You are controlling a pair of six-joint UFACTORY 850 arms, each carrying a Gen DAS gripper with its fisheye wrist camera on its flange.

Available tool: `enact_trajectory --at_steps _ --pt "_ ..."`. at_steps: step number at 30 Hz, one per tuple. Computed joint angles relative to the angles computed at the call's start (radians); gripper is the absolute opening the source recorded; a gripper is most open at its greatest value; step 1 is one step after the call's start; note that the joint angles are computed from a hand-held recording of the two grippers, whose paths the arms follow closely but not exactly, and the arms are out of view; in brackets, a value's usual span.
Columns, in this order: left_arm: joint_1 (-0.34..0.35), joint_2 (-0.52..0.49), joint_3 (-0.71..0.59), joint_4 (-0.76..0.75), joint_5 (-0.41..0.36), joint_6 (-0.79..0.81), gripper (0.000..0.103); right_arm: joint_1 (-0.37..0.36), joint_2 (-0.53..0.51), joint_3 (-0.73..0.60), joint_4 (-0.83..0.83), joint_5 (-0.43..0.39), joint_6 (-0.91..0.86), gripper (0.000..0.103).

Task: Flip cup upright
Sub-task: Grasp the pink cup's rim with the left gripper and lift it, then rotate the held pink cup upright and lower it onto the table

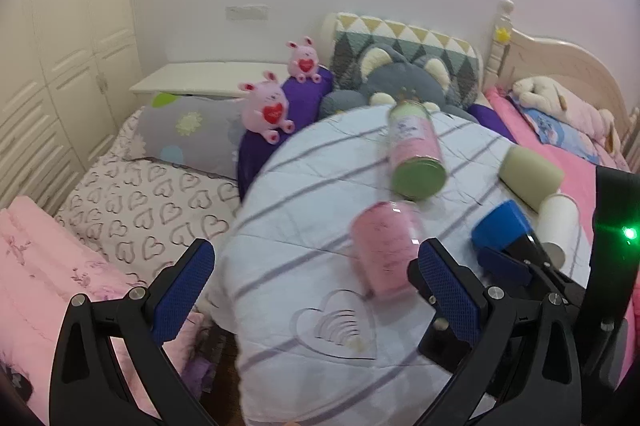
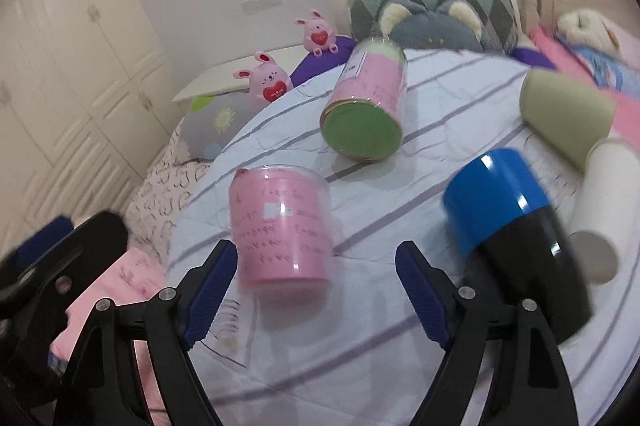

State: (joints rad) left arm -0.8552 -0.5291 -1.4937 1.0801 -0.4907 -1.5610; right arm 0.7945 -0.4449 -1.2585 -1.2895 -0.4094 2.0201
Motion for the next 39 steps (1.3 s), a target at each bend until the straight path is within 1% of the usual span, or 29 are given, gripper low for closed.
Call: enact_trajectory --at_steps 1,3,6,8,9,10,11,14,18,20,22,26,28,29,31,32,33,34,35,36,37,39 --pt "-0.001 -0.01 -0.014 -0.032 0.007 0.03 0.103 0.003 0.007 0.007 0.008 -0.019 -0.026 0.083" --pt "-0.004 -0.029 -0.041 -0.085 0.021 0.078 0.103 0.009 0.026 0.031 -0.036 -0.047 -0.01 0.083" --pt "-0.006 -0.064 -0.088 -0.185 0.033 0.171 0.103 0.017 0.049 0.06 -0.059 -0.095 -0.036 0.083" --pt "0.001 -0.096 -0.131 -0.306 0.032 0.262 0.103 0.014 0.068 0.084 -0.076 -0.101 -0.052 0.083" --pt "0.008 -0.118 -0.161 -0.387 0.027 0.322 0.103 0.01 0.077 0.096 -0.084 -0.087 -0.049 0.083" --pt "0.012 -0.132 -0.178 -0.431 0.021 0.352 0.103 0.0 0.095 0.12 -0.124 -0.053 -0.015 0.083" --pt "0.017 -0.155 -0.212 -0.503 0.002 0.404 0.103 -0.004 0.105 0.132 -0.151 -0.038 0.011 0.083" --pt "0.029 -0.203 -0.274 -0.649 -0.014 0.497 0.103 -0.013 0.131 0.166 -0.231 -0.017 0.071 0.083" --pt "0.044 -0.268 -0.361 -0.802 -0.05 0.608 0.103 -0.018 0.134 0.174 -0.275 0.017 0.039 0.083" --pt "0.05 -0.321 -0.437 -0.865 -0.106 0.666 0.103 -0.021 0.132 0.175 -0.291 0.03 0.02 0.083" --pt "0.059 -0.346 -0.471 -0.915 -0.122 0.697 0.103 -0.026 0.131 0.176 -0.309 0.04 0.028 0.083" --pt "0.064 -0.399 -0.552 -0.912 -0.188 0.695 0.103 -0.044 0.132 0.184 -0.401 0.092 0.104 0.083" --pt "0.068 -0.43 -0.599 -0.915 -0.233 0.726 0.103 -0.052 0.133 0.189 -0.462 0.116 0.163 0.083" --pt "0.068 -0.443 -0.62 -0.916 -0.248 0.736 0.103 -0.052 0.132 0.188 -0.466 0.118 0.168 0.083" --pt "0.068 -0.455 -0.639 -0.907 -0.261 0.735 0.102 -0.055 0.131 0.187 -0.486 0.126 0.185 0.083" --pt "0.068 -0.455 -0.642 -0.904 -0.255 0.746 0.102 -0.059 0.131 0.187 -0.501 0.139 0.201 0.083" --pt "0.068 -0.459 -0.646 -0.897 -0.254 0.753 0.102 -0.062 0.133 0.19 -0.544 0.15 0.242 0.083" --pt "0.067 -0.472 -0.67 -0.879 -0.272 0.757 0.099 -0.065 0.135 0.193 -0.581 0.161 0.281 0.083" --pt "0.066 -0.48 -0.684 -0.864 -0.282 0.761 0.095 -0.067 0.134 0.193 -0.585 0.172 0.289 0.083" --pt "0.066 -0.48 -0.685 -0.858 -0.287 0.76 0.084 -0.068 0.133 0.192 -0.588 0.176 0.294 0.083" --pt "0.065 -0.481 -0.687 -0.847 -0.295 0.757 0.076 -0.068 0.132 0.191 -0.586 0.178 0.294 0.083" --pt "0.067 -0.462 -0.656 -0.838 -0.267 0.766 0.072 -0.068 0.127 0.184 -0.568 0.184 0.274 0.083"
